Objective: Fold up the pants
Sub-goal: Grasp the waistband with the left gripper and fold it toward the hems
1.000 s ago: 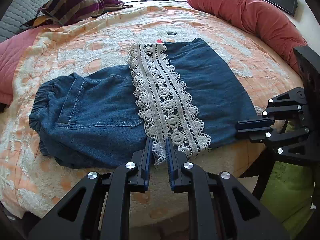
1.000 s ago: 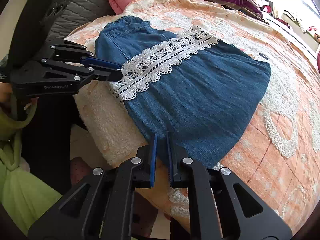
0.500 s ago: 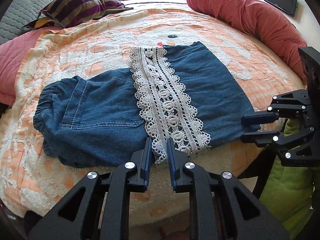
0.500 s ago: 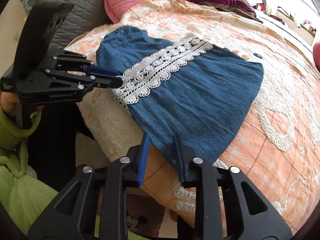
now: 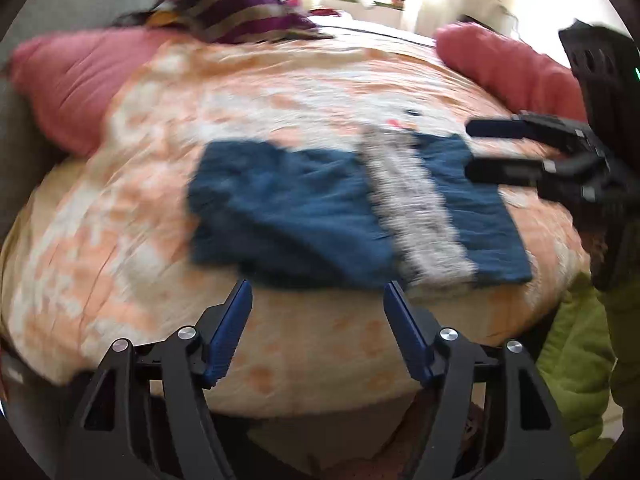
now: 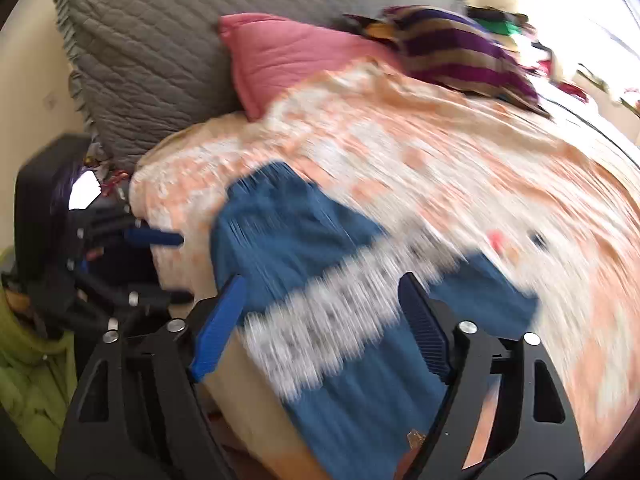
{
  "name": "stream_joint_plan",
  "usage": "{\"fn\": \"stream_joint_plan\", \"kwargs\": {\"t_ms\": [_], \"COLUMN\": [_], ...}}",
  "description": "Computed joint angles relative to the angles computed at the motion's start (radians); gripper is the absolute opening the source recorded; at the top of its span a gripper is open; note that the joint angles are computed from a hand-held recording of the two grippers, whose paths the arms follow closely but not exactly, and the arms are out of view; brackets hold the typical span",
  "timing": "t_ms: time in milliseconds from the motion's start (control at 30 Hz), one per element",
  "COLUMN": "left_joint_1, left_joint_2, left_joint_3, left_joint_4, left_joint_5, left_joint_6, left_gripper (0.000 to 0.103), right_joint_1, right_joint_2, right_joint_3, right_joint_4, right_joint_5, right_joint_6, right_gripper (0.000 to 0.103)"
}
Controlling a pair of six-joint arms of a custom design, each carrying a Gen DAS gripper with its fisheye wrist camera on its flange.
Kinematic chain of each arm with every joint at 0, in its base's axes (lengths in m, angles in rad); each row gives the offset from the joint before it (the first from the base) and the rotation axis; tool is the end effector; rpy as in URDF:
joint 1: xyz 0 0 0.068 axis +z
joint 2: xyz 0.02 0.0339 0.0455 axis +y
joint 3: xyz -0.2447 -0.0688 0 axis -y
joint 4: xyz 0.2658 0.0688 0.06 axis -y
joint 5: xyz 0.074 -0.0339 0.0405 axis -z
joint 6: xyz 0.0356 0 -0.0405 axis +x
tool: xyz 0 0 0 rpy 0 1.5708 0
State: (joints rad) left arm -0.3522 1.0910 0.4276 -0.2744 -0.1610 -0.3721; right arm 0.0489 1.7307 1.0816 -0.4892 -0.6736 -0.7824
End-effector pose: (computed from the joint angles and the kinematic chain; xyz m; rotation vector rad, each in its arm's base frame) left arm 0.2066 -0.0698 0.1262 -0.0907 2.4924 -0.1012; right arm 0.3481 0.0393 0.1498 -1.1575 2.1575 0.6056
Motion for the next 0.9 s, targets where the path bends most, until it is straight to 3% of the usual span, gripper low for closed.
{"fn": "stream_joint_plan", "kwargs": {"t_ms": [133, 333, 433, 467, 500, 533, 600, 700, 900], "left_joint_1": [0.180, 0.345, 0.359, 0.369, 0.378, 0.375, 0.376, 0.339, 0.101], "left_joint_2": [0.009, 0.192, 0.279, 0.312, 0.343, 0.364, 0.390, 0.376, 0.231], "left_joint_3": [-0.055, -0.040, -0.018, -0.012, -0.007, 0.000, 0.011, 0.035, 0.113], "left_joint_4": [0.055, 0.235, 0.305, 0.338, 0.377, 0.399, 0.430, 0.434, 0.336], "left_joint_5": [0.147, 0.427, 0.465, 0.486, 0.509, 0.511, 0.536, 0.531, 0.379], "left_joint_6": [-0.003, -0.025, -0.054, -0.068, -0.080, -0.090, -0.100, -0.116, -0.074], "left_gripper": [0.067, 0.067, 0.067, 0.067, 0.064, 0.061, 0.031, 0.025, 0.025], "right_joint_1": [0.171, 0.333, 0.372, 0.377, 0.378, 0.376, 0.369, 0.304, 0.079], "right_joint_2": [0.194, 0.522, 0.685, 0.742, 0.798, 0.842, 0.861, 0.819, 0.641], "right_joint_3": [0.241, 0.643, 0.855, 0.931, 1.012, 1.072, 1.098, 1.071, 0.886], "right_joint_4": [-0.071, -0.246, -0.384, -0.438, -0.502, -0.552, -0.581, -0.612, -0.638], "right_joint_5": [0.035, 0.103, 0.132, 0.125, 0.108, 0.089, 0.077, -0.024, -0.229], "right_joint_6": [0.084, 0.156, 0.149, 0.149, 0.143, 0.132, 0.101, 0.047, -0.131], "right_gripper": [0.074, 0.076, 0.077, 0.074, 0.058, 0.051, 0.029, 0.026, 0.029]}}
